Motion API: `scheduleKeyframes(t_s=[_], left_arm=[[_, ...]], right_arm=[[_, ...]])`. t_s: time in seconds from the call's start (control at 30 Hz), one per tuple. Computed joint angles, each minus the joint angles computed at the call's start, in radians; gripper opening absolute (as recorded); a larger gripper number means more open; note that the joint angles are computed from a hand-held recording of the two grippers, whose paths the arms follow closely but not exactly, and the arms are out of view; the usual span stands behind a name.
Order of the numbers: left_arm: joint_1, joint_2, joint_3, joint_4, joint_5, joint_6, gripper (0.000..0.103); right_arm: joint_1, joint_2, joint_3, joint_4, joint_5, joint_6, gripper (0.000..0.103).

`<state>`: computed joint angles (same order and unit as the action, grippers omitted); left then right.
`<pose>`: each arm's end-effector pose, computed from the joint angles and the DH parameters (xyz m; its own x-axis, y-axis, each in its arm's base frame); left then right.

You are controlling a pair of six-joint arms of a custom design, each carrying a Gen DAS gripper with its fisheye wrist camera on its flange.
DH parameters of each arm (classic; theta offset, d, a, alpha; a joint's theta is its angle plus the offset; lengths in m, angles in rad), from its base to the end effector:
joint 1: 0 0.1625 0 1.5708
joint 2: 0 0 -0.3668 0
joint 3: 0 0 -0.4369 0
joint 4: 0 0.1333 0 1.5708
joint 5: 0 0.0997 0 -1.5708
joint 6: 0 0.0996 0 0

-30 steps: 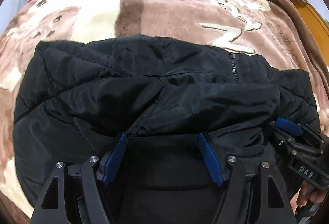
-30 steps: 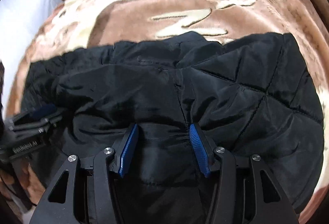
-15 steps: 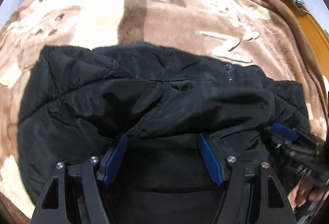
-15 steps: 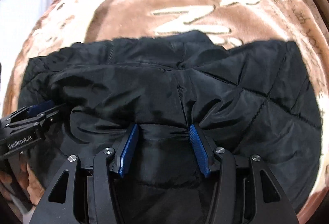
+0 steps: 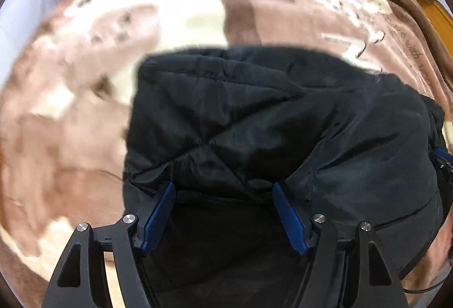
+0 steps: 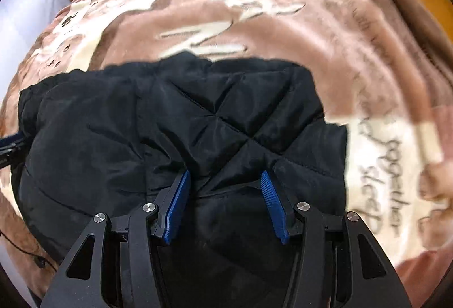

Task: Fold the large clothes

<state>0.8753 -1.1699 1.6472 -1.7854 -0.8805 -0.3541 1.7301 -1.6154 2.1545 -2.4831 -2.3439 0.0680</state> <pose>-0.2383 -0.5925 0.1995 -0.6704 0.3254 -0.6668 0.4119 0.9107 0.0304 0.1387 -0.4613 0.2746 -0.7554 0.2000 0.6240 -0.0966 0.9079 -0.4079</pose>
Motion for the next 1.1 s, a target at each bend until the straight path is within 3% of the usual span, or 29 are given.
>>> scheduleKeyframes(t_s=[0.2,0.43,0.6,0.87,0.97,1.1], left_arm=[[0.032,0.021,0.017,-0.063,-0.022,-0.001,0.072],[0.029,0.022,0.016,-0.041,-0.024,-0.048,0.072],[-0.003,-0.024,0.002,0.004,-0.036,-0.036,0.071],[-0.058,-0.215,0.124,0.016,0.035,0.001,0.071],[-0.027,-0.213,0.147,0.062,0.041,-0.021,0.071],[0.021,-0.210,0.173,-0.006,-0.013,-0.062,0.072]], right_arm=[[-0.066,0.019,-0.013,0.030,0.087,0.017,0.053],[-0.055,0.037,-0.004,-0.002,0.051,0.030,0.053],[0.008,-0.006,-0.030,0.099,0.006,0.054,0.053],[0.107,-0.186,0.103,0.056,-0.060,-0.001,0.053],[0.071,-0.209,0.142,0.068,-0.042,0.004,0.053],[0.008,-0.172,0.153,0.027,-0.020,-0.013,0.053]])
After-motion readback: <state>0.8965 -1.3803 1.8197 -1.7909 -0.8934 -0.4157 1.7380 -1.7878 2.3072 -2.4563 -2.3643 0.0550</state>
